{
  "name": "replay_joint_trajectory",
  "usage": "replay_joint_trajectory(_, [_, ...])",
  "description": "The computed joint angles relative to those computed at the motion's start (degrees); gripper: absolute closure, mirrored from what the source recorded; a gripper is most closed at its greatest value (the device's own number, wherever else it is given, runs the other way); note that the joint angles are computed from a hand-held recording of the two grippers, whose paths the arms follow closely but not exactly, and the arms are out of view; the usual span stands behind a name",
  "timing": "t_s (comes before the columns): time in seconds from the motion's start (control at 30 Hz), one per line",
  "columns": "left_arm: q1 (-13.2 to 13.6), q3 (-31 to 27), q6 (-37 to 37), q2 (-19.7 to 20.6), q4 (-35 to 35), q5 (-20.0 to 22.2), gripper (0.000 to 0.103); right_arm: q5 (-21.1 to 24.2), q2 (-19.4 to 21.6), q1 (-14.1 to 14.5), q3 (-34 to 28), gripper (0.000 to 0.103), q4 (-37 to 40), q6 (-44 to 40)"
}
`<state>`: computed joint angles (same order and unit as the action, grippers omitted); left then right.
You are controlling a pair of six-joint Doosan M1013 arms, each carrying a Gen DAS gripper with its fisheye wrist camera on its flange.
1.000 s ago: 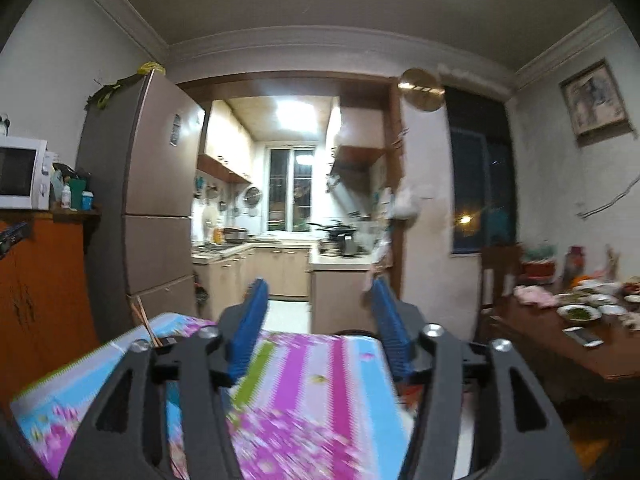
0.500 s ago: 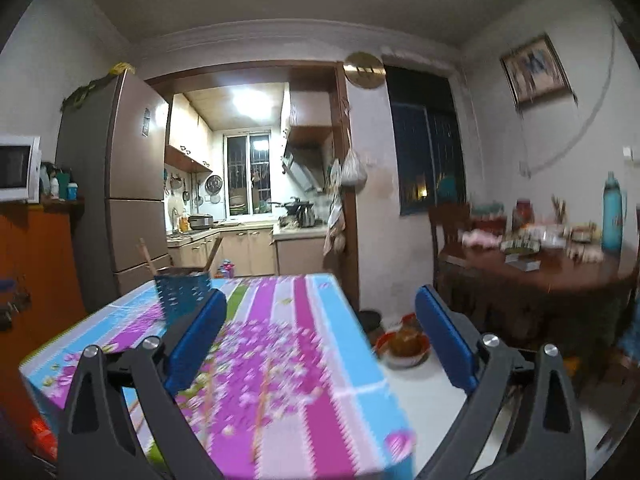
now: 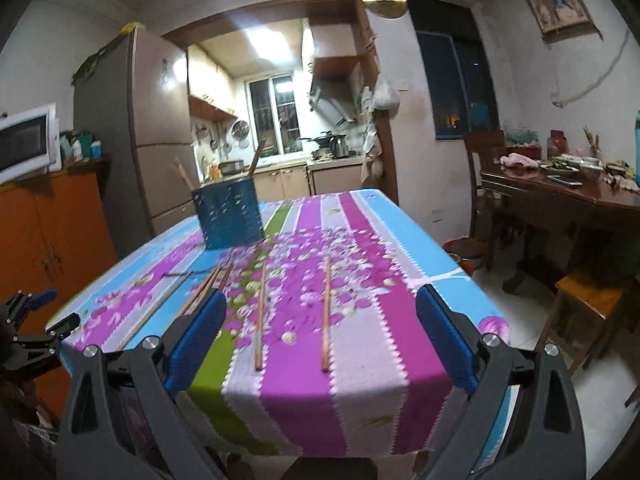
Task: Organize utensils
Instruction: 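Lower the right tool onto a chopstick and close it while the left tool grasps another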
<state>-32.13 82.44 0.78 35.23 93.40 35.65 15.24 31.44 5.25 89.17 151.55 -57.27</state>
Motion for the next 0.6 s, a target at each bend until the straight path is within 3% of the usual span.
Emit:
replay_joint_trajectory(0.17, [-0.83,-1.18,3.79,1.22,-3.29,1.09,0.028,-0.12,0.11,1.18,0.49,0.011,-1.03,-3.10])
replay_joint_trajectory(0.43, [-0.95,-1.29,5.67,1.65,-6.56,-2.32,0.029,-0.28,0.37,3.25,0.89,0.011,2.76,-15.70])
replay_joint_trajectory(0.6, [-0.97,-1.45,5.30,1.86,-6.84,-3.24,0.035,0.41,0.50,4.10,0.89,0.019,-2.36,-15.55])
